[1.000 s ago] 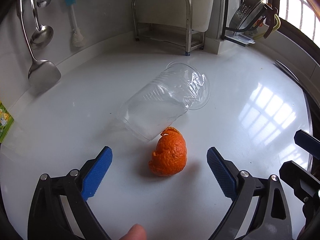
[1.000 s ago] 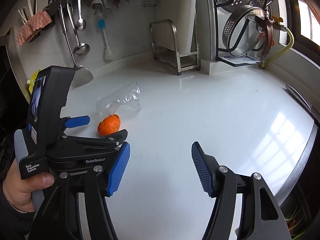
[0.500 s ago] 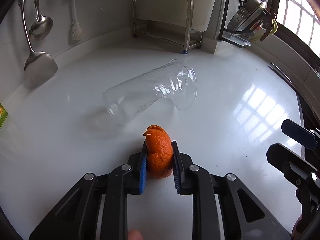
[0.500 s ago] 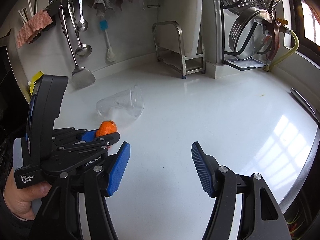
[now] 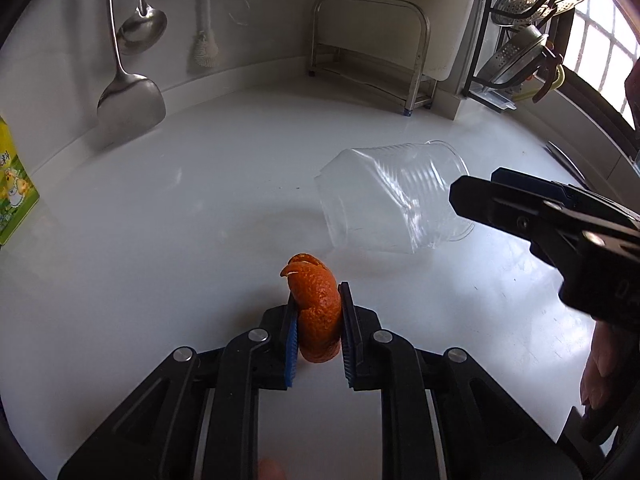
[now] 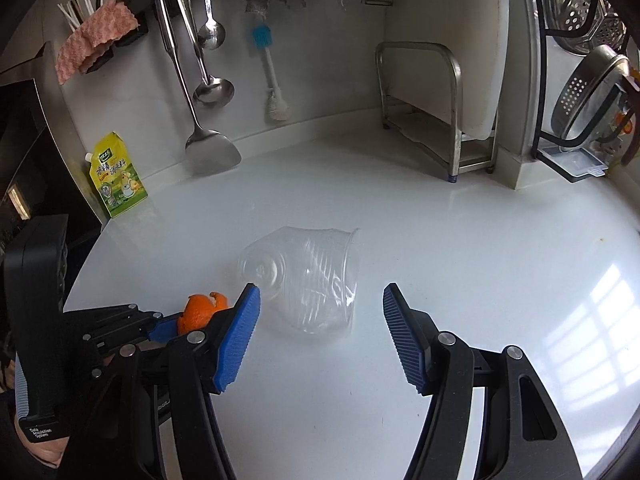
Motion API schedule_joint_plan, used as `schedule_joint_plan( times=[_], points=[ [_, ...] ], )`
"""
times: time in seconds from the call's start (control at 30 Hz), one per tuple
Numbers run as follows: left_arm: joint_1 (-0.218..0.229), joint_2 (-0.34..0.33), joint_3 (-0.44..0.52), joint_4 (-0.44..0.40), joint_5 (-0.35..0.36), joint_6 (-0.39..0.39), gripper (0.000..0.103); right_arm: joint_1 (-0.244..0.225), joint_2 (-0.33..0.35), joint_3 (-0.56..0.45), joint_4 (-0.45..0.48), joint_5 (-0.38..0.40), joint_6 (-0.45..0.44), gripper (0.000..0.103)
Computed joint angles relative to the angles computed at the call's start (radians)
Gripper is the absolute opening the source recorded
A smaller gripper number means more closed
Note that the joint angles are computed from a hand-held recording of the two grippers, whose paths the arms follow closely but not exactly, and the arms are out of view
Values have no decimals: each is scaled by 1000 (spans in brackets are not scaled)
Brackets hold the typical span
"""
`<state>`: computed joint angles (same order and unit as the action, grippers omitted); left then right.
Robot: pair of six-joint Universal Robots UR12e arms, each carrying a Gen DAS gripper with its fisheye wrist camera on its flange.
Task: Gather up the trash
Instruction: 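Grasp the orange peel with the left tool while the right tool grasps the cup rim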
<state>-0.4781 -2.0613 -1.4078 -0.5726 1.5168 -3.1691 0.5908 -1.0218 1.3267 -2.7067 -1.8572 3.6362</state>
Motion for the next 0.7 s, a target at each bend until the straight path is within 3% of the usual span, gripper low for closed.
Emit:
schedule_joint_plan(
  times=[0.27,0.3,0.37,0.43,0.7],
  points=[
    [7,0,-5,-5,1,-6,17,-44,36,-32,-4,141,-6,61],
    [7,-1,-5,-3,1,-5,17,-45,40,-38,8,144,-5,57],
    [5,-2,-4,-1,6,-1,17,-49,44,-41,21,170,-10,28],
    [4,-2,-4,0,5,-1,17,-46,46,-41,33,168,-23,6],
    [3,4,-10,1,2,-4,18,-32,29,-13,-29,160,-44,3]
  ],
)
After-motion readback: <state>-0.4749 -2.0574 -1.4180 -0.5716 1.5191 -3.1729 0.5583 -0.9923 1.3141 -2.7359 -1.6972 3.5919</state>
